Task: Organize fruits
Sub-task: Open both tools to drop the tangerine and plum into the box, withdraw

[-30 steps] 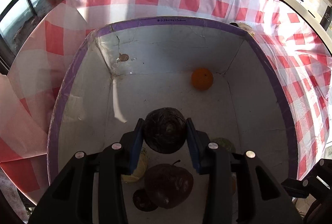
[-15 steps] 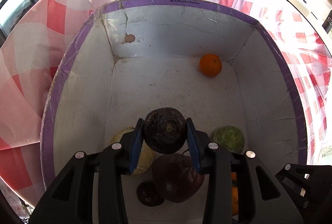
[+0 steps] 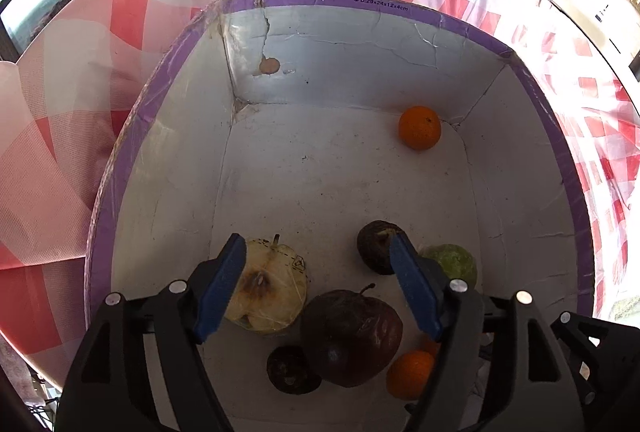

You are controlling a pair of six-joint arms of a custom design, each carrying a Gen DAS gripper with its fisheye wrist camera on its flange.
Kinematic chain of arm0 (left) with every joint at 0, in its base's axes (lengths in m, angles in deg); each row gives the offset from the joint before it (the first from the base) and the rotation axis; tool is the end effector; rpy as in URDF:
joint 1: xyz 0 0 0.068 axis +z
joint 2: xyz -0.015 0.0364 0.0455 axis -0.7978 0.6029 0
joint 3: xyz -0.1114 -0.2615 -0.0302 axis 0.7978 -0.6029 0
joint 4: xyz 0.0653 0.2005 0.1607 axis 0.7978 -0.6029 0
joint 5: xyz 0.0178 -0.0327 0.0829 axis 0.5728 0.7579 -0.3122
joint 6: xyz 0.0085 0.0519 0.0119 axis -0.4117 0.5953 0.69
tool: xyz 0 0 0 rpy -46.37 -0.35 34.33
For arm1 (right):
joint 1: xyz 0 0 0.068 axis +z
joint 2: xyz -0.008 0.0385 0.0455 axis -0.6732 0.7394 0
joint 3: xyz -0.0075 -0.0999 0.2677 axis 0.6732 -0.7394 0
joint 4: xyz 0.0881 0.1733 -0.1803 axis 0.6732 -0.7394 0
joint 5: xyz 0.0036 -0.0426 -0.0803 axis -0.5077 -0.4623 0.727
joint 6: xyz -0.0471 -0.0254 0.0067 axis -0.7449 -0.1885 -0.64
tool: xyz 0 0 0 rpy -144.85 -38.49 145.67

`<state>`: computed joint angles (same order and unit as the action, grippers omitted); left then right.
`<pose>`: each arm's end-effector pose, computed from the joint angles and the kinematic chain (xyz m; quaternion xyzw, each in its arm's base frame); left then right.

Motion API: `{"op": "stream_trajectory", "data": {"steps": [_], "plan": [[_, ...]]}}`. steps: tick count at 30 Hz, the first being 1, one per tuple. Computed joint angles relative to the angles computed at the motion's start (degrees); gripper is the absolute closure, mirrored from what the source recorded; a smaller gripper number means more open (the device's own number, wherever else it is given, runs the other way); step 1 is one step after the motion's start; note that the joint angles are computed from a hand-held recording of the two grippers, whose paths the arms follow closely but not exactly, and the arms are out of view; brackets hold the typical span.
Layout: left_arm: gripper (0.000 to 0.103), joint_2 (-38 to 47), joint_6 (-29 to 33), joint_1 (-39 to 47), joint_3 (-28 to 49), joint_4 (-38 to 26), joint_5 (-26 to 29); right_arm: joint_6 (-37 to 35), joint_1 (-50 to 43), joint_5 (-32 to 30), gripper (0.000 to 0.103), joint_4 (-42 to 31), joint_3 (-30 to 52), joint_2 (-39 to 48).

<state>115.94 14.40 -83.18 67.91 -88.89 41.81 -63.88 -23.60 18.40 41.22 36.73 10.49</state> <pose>0.3567 -0.2069 0.2346 0.1550 0.9640 -0.0642 0.2061 0.2636 0.0911 0.2062 -0.2406 0.9534 0.0394 0.1779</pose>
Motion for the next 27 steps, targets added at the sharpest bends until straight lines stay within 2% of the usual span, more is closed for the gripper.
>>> {"op": "stream_trajectory", "data": {"steps": [3, 6, 13, 16, 18, 19, 23, 27], "plan": [[0.027, 0.1, -0.4, 0.1, 0.2, -0.3, -0.3, 0.2, 0.2, 0.1, 0.052, 0.0, -0.4, -0.7], [0.016, 0.4, -0.2, -0.1, 0.5, -0.6, -0.9, 0.1, -0.1, 0.0, 0.045, 0.5, -0.6, -1.0], [0.014, -0.5, 0.0, 0.0, -0.2, 0.3, -1.0, 0.2, -0.1, 0.5, 0.04, -0.4, 0.2, -2.0], [0.013, -2.1, -1.5, 0.5, -1.2, 1.8, 0.0, 0.9, -0.5, 0.0, 0.032, -0.6, 0.2, -4.2], [0.008, -3.2, -3.3, 0.8, -1.7, 2.6, 0.2, 1.3, -1.2, -0.8, 0.026, -0.5, -0.2, -6.2], [0.003, -3.8, -4.2, 1.0, -2.2, 3.3, 0.2, 0.9, -2.0, -1.3, 0.026, -0.4, -0.5, -7.0], [0.003, -4.9, -7.8, 0.8, -2.3, 3.4, -0.1, 2.0, -5.2, -3.8, 0.026, -1.7, -1.8, -10.3], [0.003, -4.2, -9.0, -1.1, 1.5, -1.7, -2.5, 1.3, -8.3, -5.3, 0.026, -5.8, -0.6, -15.2]]}}
